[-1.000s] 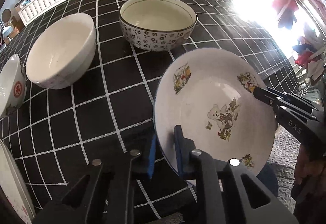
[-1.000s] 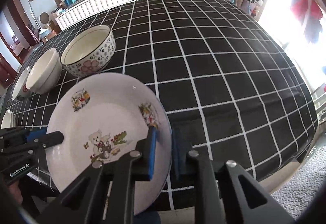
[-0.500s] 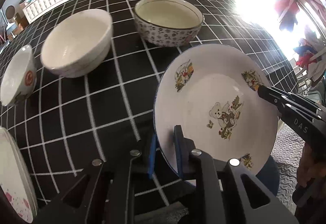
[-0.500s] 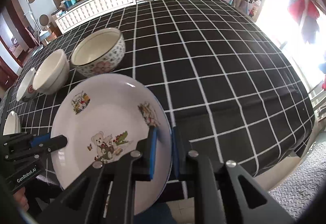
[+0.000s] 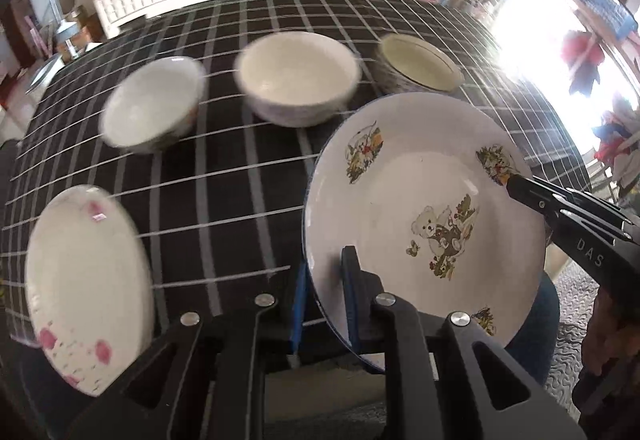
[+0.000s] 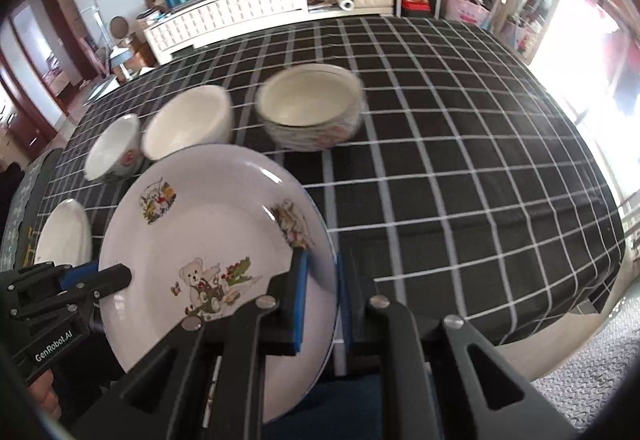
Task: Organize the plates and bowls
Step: 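Carry the bear-print plate with both grippers onto the pink-petal plate stack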
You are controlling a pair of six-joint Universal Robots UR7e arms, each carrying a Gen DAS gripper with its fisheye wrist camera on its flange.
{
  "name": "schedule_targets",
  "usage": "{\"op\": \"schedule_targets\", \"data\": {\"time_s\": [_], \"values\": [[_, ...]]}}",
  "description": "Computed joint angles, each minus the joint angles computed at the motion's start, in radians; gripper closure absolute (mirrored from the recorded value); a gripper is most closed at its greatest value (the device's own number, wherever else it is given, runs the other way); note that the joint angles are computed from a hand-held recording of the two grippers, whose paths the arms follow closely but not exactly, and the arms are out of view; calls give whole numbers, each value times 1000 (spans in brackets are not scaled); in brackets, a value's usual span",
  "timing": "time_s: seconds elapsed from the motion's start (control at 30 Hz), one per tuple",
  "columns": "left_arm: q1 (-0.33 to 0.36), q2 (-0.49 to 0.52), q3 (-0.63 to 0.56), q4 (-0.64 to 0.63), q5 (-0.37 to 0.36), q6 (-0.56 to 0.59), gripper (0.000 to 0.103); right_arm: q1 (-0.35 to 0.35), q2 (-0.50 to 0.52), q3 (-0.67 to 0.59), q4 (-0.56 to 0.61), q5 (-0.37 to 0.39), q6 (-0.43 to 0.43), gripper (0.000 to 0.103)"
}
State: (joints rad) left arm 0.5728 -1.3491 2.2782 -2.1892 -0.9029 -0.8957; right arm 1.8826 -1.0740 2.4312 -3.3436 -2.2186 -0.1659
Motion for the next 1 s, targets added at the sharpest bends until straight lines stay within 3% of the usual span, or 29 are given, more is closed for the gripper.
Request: {"op": "schedule_targets", "data": {"time_s": [0.4, 0.53, 0.77, 1.0], "values": [[-42, -391, 88, 380, 79, -235, 88, 184, 182, -114, 74, 27, 116, 85], [-64, -530, 92, 579, 89, -337, 88, 229, 241, -156, 97, 36, 144, 85], [-70, -696, 89, 788, 95, -420, 88, 298, 345, -231, 137, 45, 197, 85], [-59, -800, 74, 956, 103, -484, 88, 344, 436, -311, 180, 53, 228, 85]]}}
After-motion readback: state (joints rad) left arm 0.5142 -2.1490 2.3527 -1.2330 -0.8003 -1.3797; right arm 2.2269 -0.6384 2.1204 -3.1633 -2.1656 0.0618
